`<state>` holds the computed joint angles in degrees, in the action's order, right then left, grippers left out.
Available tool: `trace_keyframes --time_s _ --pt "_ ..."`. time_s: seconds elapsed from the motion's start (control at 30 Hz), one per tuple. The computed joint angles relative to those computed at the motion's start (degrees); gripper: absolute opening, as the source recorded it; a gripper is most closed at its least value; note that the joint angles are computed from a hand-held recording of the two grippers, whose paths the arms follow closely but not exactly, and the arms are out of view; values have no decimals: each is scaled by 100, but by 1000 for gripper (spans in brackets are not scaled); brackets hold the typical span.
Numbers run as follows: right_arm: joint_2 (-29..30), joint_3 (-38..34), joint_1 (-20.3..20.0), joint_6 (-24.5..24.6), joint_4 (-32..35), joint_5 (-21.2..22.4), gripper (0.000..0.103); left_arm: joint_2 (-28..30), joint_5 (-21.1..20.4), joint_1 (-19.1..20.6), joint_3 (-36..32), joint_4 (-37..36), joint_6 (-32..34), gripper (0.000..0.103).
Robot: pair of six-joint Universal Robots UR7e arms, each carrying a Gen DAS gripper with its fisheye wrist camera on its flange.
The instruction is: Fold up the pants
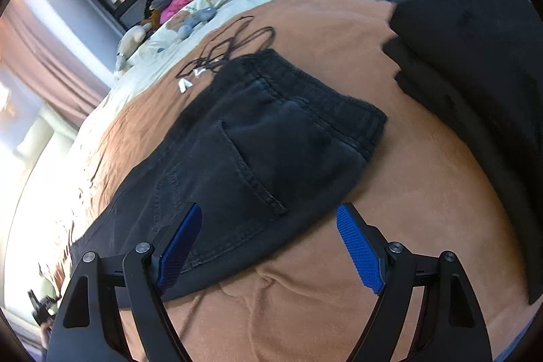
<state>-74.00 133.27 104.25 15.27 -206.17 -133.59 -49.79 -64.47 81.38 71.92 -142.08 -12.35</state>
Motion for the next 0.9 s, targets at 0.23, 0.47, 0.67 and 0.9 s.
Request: trace_keyframes --time_s 0.23,0.47,0.67,0.9 --pt "-42 238 -451 277 -449 593 81 144 -447 182 22 -151 -328 52" --pt "43 280 -928 449 -635 1118 77 220 -540 238 89 -544 -467 52" --pt "126 361 -1186 313 -1179 1439 74 329 -615 293 41 -904 -540 52" --pt "353 386 -1302 240 -1783 1575 70 462 -621 333 17 -1453 -555 49"
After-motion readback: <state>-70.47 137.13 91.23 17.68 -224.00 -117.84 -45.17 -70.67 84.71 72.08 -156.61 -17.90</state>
